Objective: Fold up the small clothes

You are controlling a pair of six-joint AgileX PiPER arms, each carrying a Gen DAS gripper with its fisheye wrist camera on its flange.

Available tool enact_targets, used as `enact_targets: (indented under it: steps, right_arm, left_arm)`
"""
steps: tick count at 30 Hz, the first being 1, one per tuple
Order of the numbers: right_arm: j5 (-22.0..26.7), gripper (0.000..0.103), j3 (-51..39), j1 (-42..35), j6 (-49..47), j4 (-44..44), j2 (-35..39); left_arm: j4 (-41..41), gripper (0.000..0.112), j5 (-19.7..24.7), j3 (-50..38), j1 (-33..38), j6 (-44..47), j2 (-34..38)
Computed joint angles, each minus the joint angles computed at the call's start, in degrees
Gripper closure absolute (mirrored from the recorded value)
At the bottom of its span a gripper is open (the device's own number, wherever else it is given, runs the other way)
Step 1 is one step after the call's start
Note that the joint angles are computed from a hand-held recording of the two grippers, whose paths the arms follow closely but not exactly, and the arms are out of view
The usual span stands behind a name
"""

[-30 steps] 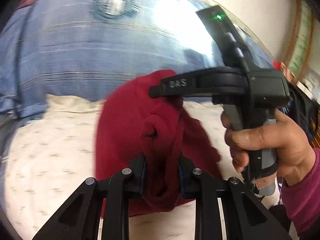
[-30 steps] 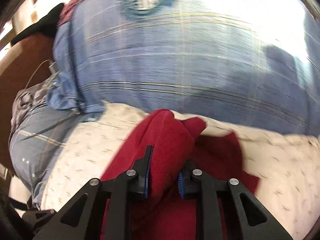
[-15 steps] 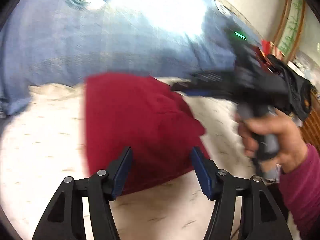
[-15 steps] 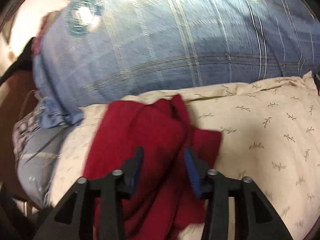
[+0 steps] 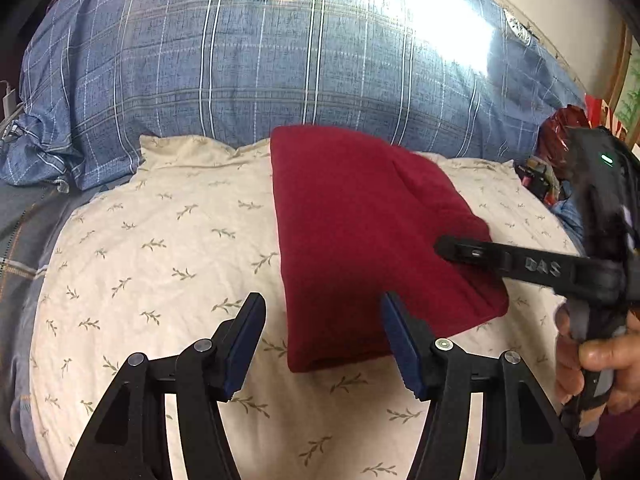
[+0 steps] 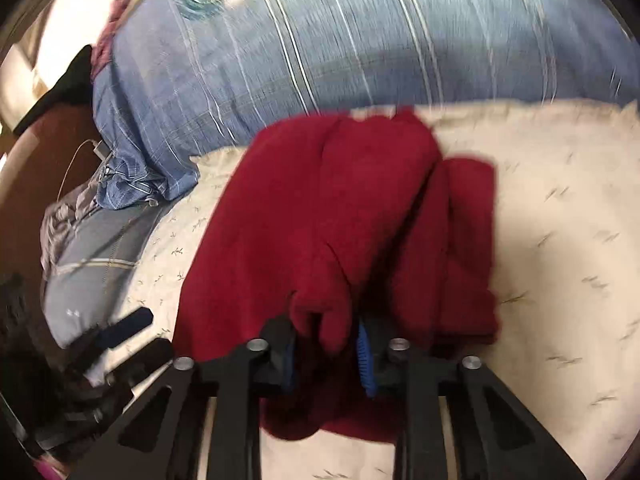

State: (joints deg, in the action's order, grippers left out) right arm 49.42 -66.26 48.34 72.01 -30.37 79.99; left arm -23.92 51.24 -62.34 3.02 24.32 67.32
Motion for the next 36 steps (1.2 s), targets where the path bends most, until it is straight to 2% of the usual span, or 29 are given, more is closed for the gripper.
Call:
enact_targets:
  steps: [2, 3, 7, 9, 12, 14, 19, 21, 23, 25, 30, 33, 35, 36]
  right_arm:
    - [6.7, 0.084, -0.1, 5.9, 4.6, -7.9, -1.2]
    - [7.7, 0.084, 0.8, 6.9, 6.4, -9.2, -1.7]
    - [3.2, 0.083, 5.1, 2.9, 6.5, -4.6, -1.3]
    - [3.5, 0.076, 5.2, 3.1, 7.9, -3.7, -3.3]
    - [8.4, 0.066, 3.3, 6.6, 12.5, -7.5, -6.0]
    - [13.1, 0.066, -0.9, 9.4, 13.4, -12.2, -4.4]
    - [10.1, 0.069, -9.2, 4.5, -0.1, -10.1, 5.8]
    - [7.7, 0.074, -9.1, 0.2, -2.9, -6.8, 8.8]
    - [4.9, 0.085, -7.2, -3.2, -3.0, -6.5, 9.7]
    - [1.9, 0.086, -5.5, -5.0, -1.9, -7.9, 9.2]
    - [4.3, 0.086, -7.0, -4.2, -2.0, -8.6, 10.1]
    - [4.4, 0.085, -6.0, -4.0, -1.3, -6.7, 8.1]
    - [6.2, 0.08, -5.9, -2.8, -0.4, -5.6, 6.1]
    - [7.2, 0.081, -6.0, -1.6, 0.3, -6.1, 5.4]
  left_arm:
    - [1.4, 0.052, -2.0, -0.8, -1.4, -1.5, 1.1]
    - [2.0, 0.05, -3.8, -0.2, -1.8, -1.7, 2.0]
    - [6.3, 0.05, -6.3, -0.2, -6.4, -6.5, 6.3]
    - [9.6, 0.05, -8.4, -0.8, -8.1, -8.9, 8.9]
    - [10.2, 0.049, -10.7, -1.3, -8.4, -9.9, 10.5]
    - [10.5, 0.045, -11.1, -1.9, -8.6, -10.8, 11.7]
    - [10.5, 0.042, -11.6, -2.5, -9.1, -12.0, 13.6]
    - [11.3, 0.04, -11.7, -2.8, -9.3, -12.2, 14.1]
    - [10.7, 0.038, -11.5, -3.2, -9.2, -11.5, 14.5]
    - [10.6, 0.038, -11.6, -3.4, -9.3, -11.6, 14.9]
    - [13.2, 0.038, -12.6, -3.1, -10.6, -14.1, 14.8]
    - [15.0, 0.038, -13.0, -2.5, -11.4, -15.7, 14.4]
    - [15.9, 0.038, -13.7, -1.9, -11.9, -16.6, 13.9]
    - [16.2, 0.038, -13.8, -1.7, -12.1, -17.0, 13.7]
